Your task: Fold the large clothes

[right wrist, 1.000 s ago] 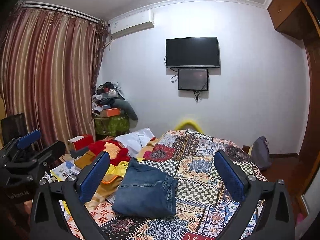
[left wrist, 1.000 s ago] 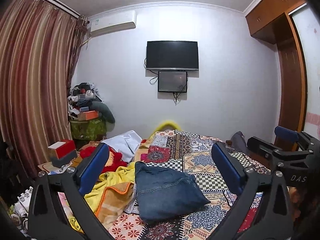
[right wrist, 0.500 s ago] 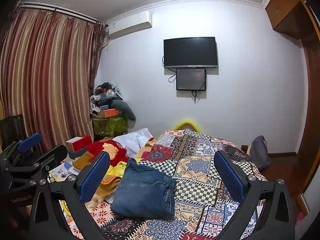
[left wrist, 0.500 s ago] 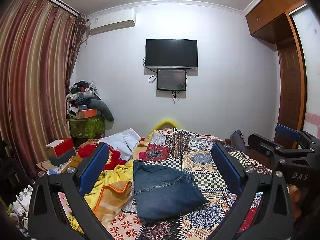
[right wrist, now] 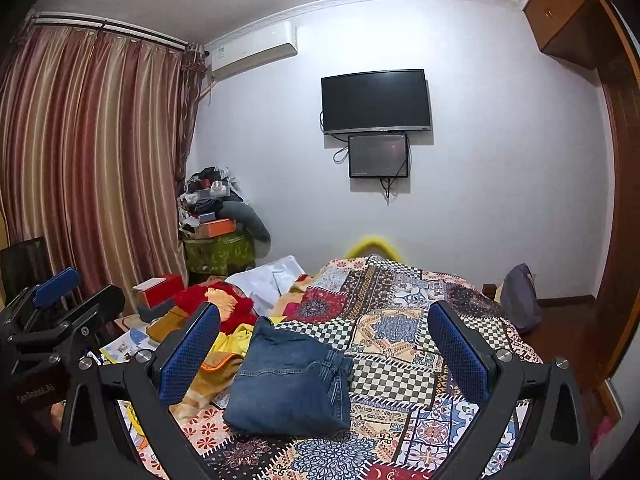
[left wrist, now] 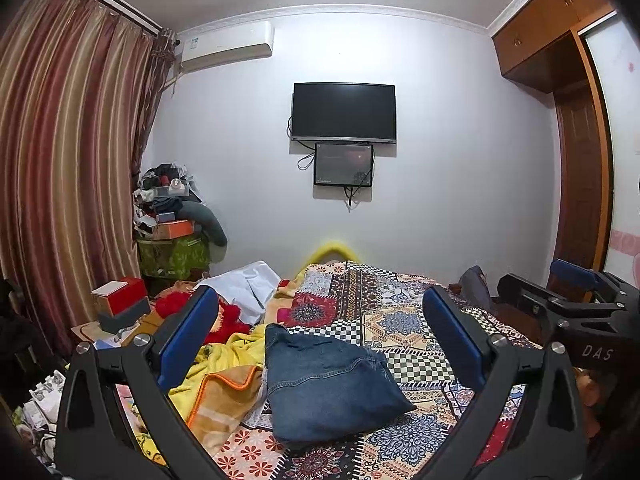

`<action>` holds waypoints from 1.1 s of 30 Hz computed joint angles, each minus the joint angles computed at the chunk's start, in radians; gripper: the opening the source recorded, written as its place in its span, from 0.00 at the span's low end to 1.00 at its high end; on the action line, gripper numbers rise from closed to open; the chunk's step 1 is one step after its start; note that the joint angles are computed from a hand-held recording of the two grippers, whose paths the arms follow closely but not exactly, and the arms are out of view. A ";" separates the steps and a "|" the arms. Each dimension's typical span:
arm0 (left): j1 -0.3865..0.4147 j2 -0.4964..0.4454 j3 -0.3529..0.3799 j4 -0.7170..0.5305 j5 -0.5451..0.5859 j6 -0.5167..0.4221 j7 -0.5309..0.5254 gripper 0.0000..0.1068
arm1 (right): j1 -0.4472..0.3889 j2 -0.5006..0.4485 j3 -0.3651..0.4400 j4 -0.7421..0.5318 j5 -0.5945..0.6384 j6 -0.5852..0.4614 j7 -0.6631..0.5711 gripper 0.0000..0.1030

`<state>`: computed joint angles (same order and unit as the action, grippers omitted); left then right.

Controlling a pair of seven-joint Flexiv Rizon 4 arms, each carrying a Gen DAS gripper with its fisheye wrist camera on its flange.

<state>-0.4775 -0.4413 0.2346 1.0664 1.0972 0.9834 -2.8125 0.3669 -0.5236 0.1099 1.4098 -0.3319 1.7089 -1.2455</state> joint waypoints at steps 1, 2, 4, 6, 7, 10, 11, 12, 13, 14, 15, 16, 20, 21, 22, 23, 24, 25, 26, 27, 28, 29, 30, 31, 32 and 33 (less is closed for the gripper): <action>0.000 0.000 0.000 0.001 0.000 0.000 -0.001 0.96 | 0.005 0.001 -0.007 0.001 0.002 0.002 0.002 1.00; -0.001 -0.002 -0.001 -0.003 -0.001 -0.003 -0.001 0.96 | 0.003 0.000 -0.004 0.000 0.001 0.001 0.001 1.00; -0.001 -0.003 -0.002 -0.006 -0.002 -0.005 -0.001 0.96 | -0.003 -0.002 0.004 -0.003 0.001 0.000 -0.002 1.00; -0.002 -0.004 -0.002 -0.007 -0.005 -0.008 0.001 0.96 | -0.007 -0.004 0.010 -0.004 0.002 0.000 -0.004 1.00; -0.002 -0.004 -0.003 -0.008 -0.006 -0.008 0.002 0.96 | -0.008 -0.004 0.011 -0.005 0.002 0.000 -0.005 1.00; -0.003 -0.009 -0.003 -0.016 -0.012 -0.014 0.002 0.96 | -0.011 -0.005 0.017 -0.004 0.003 0.001 -0.008 1.00; -0.003 -0.009 -0.003 -0.017 -0.013 -0.012 0.001 0.96 | -0.011 -0.005 0.016 -0.004 0.004 0.002 -0.008 1.00; -0.005 -0.013 -0.003 -0.023 -0.015 -0.018 0.000 0.96 | -0.010 -0.005 0.015 -0.004 0.004 0.000 -0.008 1.00; -0.006 -0.013 -0.002 -0.024 -0.016 -0.020 0.000 0.96 | -0.009 -0.005 0.014 -0.004 0.004 0.000 -0.008 1.00; -0.006 -0.013 -0.001 -0.023 -0.016 -0.017 0.000 0.96 | -0.009 -0.005 0.014 -0.004 0.005 0.000 -0.008 1.00; -0.007 -0.013 0.000 -0.023 -0.016 -0.017 -0.003 0.96 | -0.008 -0.005 0.012 -0.004 0.005 0.001 -0.008 1.00; -0.010 -0.014 0.001 -0.025 -0.014 -0.019 -0.007 0.96 | -0.006 -0.004 0.010 -0.004 0.005 0.001 -0.008 1.00; -0.009 -0.017 0.000 -0.028 -0.023 -0.018 -0.007 0.96 | -0.011 -0.004 0.018 -0.003 0.006 0.000 -0.010 1.00; -0.007 -0.018 -0.002 -0.028 -0.027 -0.016 -0.006 0.96 | -0.013 -0.004 0.021 -0.002 0.006 0.001 -0.011 1.00; -0.004 -0.019 -0.004 -0.030 -0.034 -0.012 -0.001 0.96 | -0.012 -0.004 0.019 -0.002 0.006 0.001 -0.011 1.00; 0.000 -0.020 -0.007 -0.030 -0.043 -0.006 0.006 0.96 | -0.011 -0.004 0.019 -0.002 0.006 0.001 -0.011 1.00; -0.001 -0.022 -0.006 -0.032 -0.047 -0.008 0.007 0.96 | -0.011 -0.004 0.018 -0.001 0.007 0.002 -0.010 1.00; -0.003 -0.024 -0.004 -0.034 -0.048 -0.009 0.007 0.96 | -0.013 -0.004 0.021 -0.002 0.007 0.002 -0.011 1.00; -0.007 -0.026 -0.001 -0.037 -0.049 -0.012 0.006 0.96 | -0.016 -0.005 0.025 -0.003 0.007 0.002 -0.012 1.00; -0.007 -0.027 0.000 -0.037 -0.051 -0.011 0.008 0.96 | -0.016 -0.005 0.025 -0.003 0.007 0.000 -0.012 1.00; -0.007 -0.026 0.001 -0.036 -0.053 -0.009 0.009 0.96 | -0.016 -0.005 0.025 -0.003 0.007 0.000 -0.013 1.00; -0.009 -0.028 0.001 -0.038 -0.054 -0.010 0.008 0.96 | -0.016 -0.005 0.026 -0.003 0.007 0.000 -0.013 1.00; -0.009 -0.029 0.001 -0.039 -0.058 -0.010 0.010 0.96 | -0.017 -0.005 0.028 -0.003 0.007 -0.002 -0.014 1.00; -0.009 -0.030 0.002 -0.040 -0.060 -0.010 0.011 0.96 | -0.018 -0.005 0.029 -0.003 0.006 -0.004 -0.015 1.00; -0.010 -0.031 0.002 -0.041 -0.062 -0.010 0.012 0.96 | -0.019 -0.005 0.032 -0.004 0.006 -0.006 -0.017 1.00; -0.010 -0.032 0.003 -0.044 -0.065 -0.010 0.014 0.96 | -0.019 -0.004 0.032 -0.003 0.006 -0.006 -0.018 1.00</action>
<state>-0.4877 -0.4730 0.2374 1.0228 1.0323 0.9729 -2.7985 0.3481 -0.5280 0.1420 1.4071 -0.3260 1.7027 -1.2631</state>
